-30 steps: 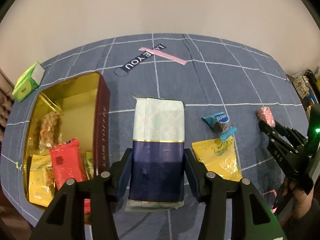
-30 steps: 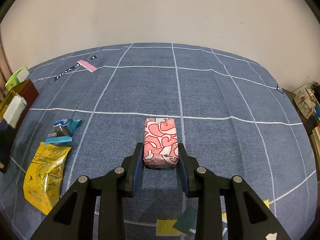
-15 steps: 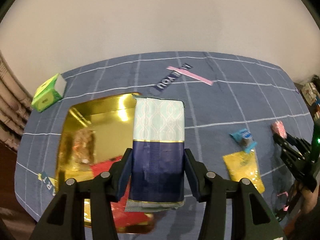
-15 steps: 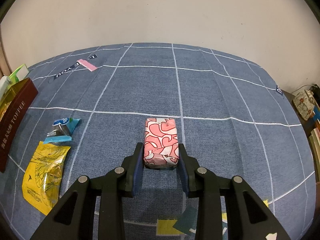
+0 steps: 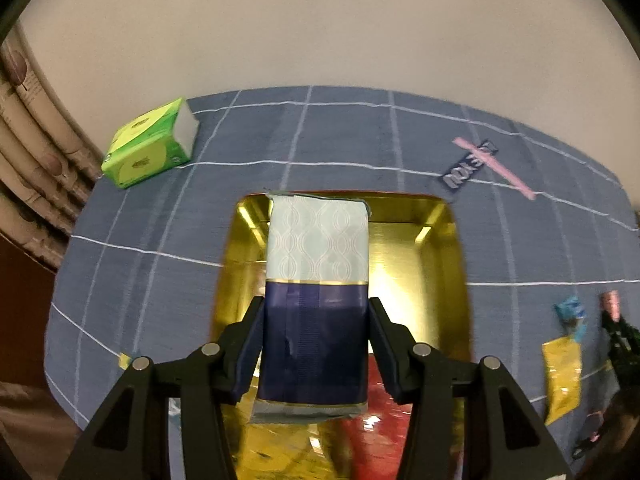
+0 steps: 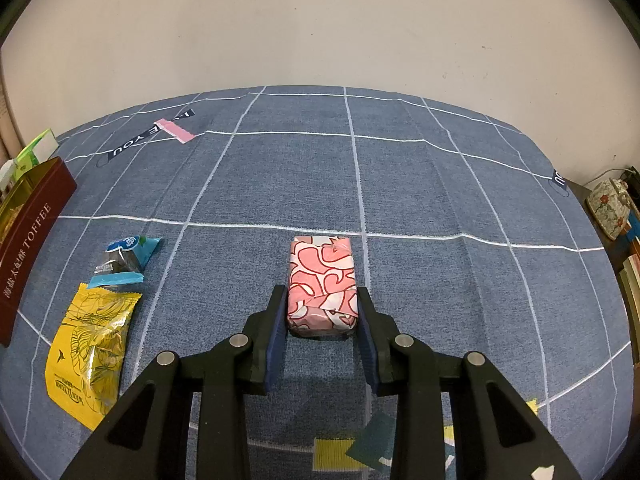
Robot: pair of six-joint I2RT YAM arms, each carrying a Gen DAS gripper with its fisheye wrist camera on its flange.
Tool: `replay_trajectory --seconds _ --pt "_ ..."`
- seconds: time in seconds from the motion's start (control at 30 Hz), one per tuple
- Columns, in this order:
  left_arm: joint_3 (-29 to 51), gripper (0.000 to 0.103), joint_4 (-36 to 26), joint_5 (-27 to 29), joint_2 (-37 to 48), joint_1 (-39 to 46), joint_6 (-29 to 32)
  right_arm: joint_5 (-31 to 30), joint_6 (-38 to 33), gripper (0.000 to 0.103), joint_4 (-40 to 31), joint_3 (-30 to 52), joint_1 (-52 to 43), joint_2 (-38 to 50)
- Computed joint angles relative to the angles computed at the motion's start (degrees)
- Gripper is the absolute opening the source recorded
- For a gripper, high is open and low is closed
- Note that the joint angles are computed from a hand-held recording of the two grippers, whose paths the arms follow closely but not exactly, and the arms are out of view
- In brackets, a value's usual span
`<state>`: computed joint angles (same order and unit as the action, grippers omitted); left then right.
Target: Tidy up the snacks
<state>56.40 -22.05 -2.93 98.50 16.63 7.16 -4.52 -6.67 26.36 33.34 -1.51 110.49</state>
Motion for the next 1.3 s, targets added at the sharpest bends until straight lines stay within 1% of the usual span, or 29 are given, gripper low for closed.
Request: replay_trajectory --seconds 0.07,0.27,0.37,0.6,0.8,1.03,1.3 --pt "1.0 0.051 -0.1 -0.8 1.7 0.9 1.4 0.0 0.0 0.031 0.0 0.0 0.0 0.0" --pt "2.2 0.051 0.1 -1.6 5.6 2.3 2.6 0.0 0.0 0.031 0.0 0.1 0.0 0.0" --pt "2.1 0.051 0.6 -2.5 6.6 2.3 3.1 0.0 0.0 0.031 -0.1 0.1 0.0 0.0" --pt "1.3 0.051 1.6 -3.0 8.1 2.7 2.8 0.1 0.1 0.031 -0.2 0.0 0.1 -0.1" --pt "1.1 0.051 2.0 -3.7 7.7 2.9 3.3 0.1 0.0 0.031 -0.4 0.1 0.0 -0.3" --pt "-0.2 0.054 1.7 -2.6 5.6 3.0 3.8 0.0 -0.1 0.031 -0.5 0.1 -0.1 -0.3" --pt "-3.5 0.054 1.2 -0.9 -0.5 3.9 4.1 0.1 0.0 0.031 -0.4 0.0 0.0 -0.3"
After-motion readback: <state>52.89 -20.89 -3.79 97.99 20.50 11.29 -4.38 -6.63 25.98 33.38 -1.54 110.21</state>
